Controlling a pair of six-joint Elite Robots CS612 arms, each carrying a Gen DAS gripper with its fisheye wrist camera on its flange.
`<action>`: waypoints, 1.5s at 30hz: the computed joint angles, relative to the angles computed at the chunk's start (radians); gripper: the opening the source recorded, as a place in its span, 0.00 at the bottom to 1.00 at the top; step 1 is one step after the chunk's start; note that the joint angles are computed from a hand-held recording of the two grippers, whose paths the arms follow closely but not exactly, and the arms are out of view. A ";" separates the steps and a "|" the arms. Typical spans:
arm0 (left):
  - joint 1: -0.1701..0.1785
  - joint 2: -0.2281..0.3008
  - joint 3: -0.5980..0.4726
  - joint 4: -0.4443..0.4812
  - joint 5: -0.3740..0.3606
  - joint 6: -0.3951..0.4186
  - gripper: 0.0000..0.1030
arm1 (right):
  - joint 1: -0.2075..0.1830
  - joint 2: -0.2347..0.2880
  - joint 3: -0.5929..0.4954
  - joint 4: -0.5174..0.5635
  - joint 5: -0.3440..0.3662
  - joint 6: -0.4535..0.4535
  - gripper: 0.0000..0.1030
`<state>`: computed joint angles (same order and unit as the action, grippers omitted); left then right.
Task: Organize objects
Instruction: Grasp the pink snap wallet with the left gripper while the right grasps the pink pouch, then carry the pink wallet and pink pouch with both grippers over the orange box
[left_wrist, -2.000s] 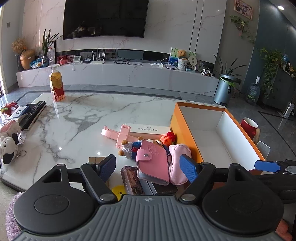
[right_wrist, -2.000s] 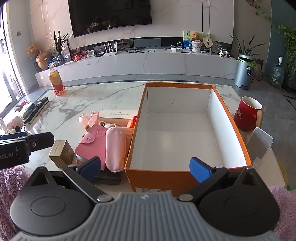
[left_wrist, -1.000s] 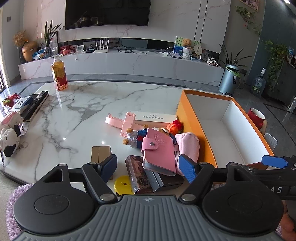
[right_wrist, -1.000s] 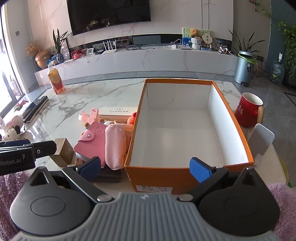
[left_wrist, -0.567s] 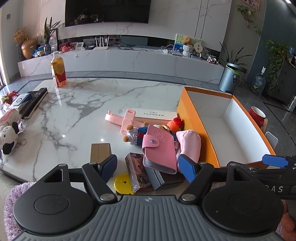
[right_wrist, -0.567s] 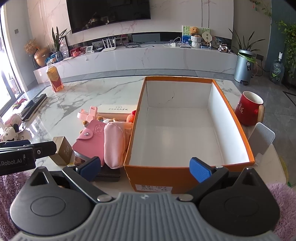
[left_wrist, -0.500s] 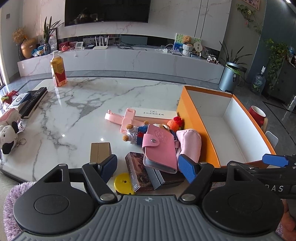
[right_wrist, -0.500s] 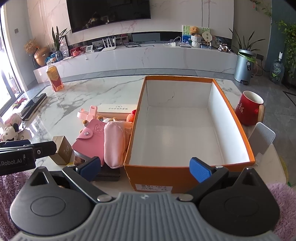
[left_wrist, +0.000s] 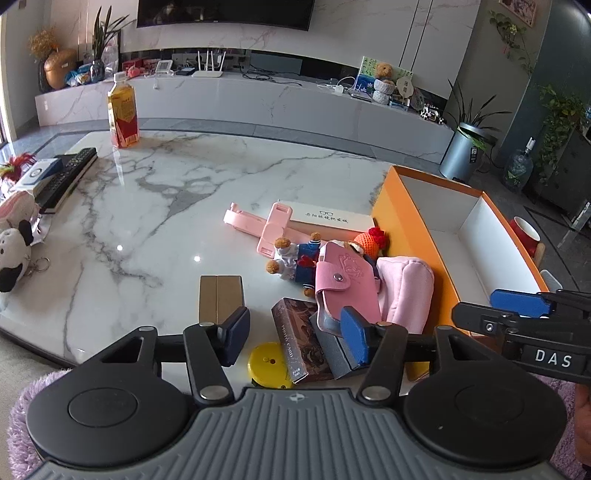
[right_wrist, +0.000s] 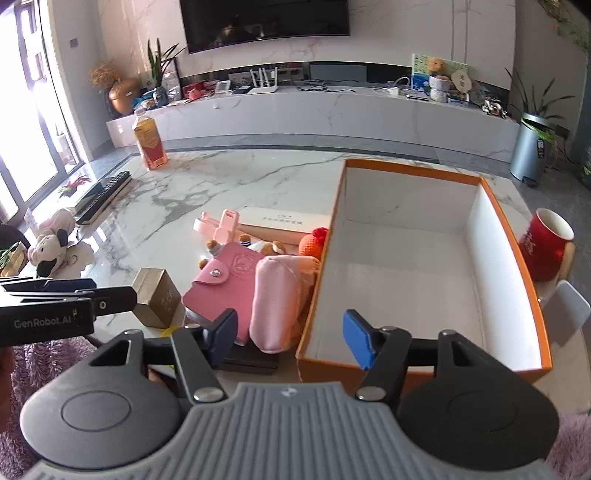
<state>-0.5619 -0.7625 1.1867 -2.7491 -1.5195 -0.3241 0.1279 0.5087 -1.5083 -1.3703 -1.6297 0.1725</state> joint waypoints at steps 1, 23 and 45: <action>0.006 0.007 -0.013 0.011 -0.028 -0.009 0.59 | 0.000 -0.006 0.015 -0.001 0.012 -0.011 0.55; 0.073 0.261 -0.439 0.388 -0.411 -0.065 0.56 | -0.020 -0.092 0.233 0.004 0.052 -0.058 0.39; 0.027 0.126 -0.306 0.220 -0.245 -0.046 0.29 | -0.049 -0.046 0.063 -0.111 0.180 -0.270 0.29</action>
